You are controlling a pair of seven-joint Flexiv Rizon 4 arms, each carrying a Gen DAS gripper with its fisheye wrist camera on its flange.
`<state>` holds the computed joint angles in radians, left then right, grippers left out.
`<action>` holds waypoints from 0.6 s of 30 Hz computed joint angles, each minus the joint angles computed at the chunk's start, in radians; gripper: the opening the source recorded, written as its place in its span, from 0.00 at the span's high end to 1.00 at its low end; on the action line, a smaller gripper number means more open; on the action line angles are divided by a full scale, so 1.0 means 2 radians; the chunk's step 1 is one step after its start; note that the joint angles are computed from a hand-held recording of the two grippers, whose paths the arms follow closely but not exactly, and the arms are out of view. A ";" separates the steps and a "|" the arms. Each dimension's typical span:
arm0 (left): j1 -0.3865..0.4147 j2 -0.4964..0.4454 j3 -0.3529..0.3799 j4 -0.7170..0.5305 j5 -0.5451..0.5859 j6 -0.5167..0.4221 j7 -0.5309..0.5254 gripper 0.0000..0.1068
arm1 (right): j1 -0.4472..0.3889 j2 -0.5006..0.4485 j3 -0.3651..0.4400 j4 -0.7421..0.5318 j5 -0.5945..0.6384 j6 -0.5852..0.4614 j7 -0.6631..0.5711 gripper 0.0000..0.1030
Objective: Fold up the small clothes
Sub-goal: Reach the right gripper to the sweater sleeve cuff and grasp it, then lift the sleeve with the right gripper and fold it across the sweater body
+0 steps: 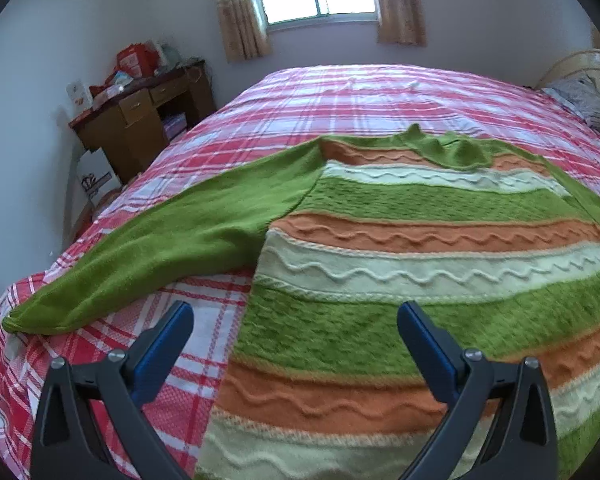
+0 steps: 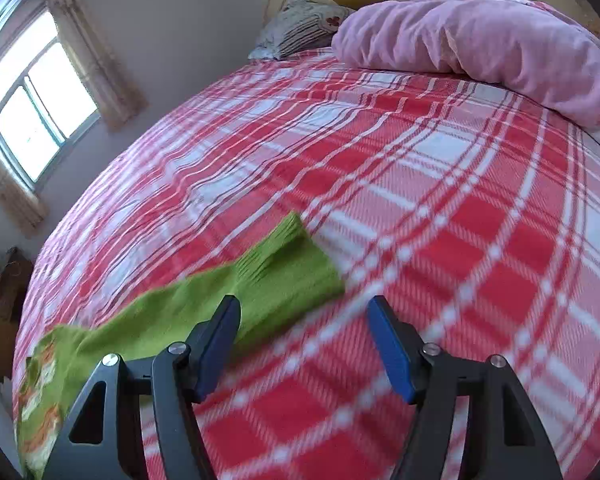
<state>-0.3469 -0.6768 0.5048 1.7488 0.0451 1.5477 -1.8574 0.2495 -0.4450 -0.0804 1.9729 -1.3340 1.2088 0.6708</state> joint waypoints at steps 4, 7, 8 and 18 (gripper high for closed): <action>0.019 -0.007 -0.020 -0.008 -0.009 -0.012 -0.001 0.04 | 0.005 -0.023 0.003 -0.030 0.050 -0.019 -0.080 0.53; 0.022 -0.009 -0.027 -0.008 -0.008 -0.017 -0.003 0.04 | 0.017 -0.029 -0.004 -0.035 0.077 -0.026 -0.114 0.77; 0.024 -0.007 -0.029 -0.006 -0.007 -0.012 -0.004 0.04 | 0.016 -0.027 -0.013 -0.029 0.059 0.001 -0.097 0.91; 0.070 0.011 -0.084 0.016 -0.027 0.004 0.022 0.04 | -0.013 0.035 -0.003 0.027 -0.099 0.025 0.059 0.91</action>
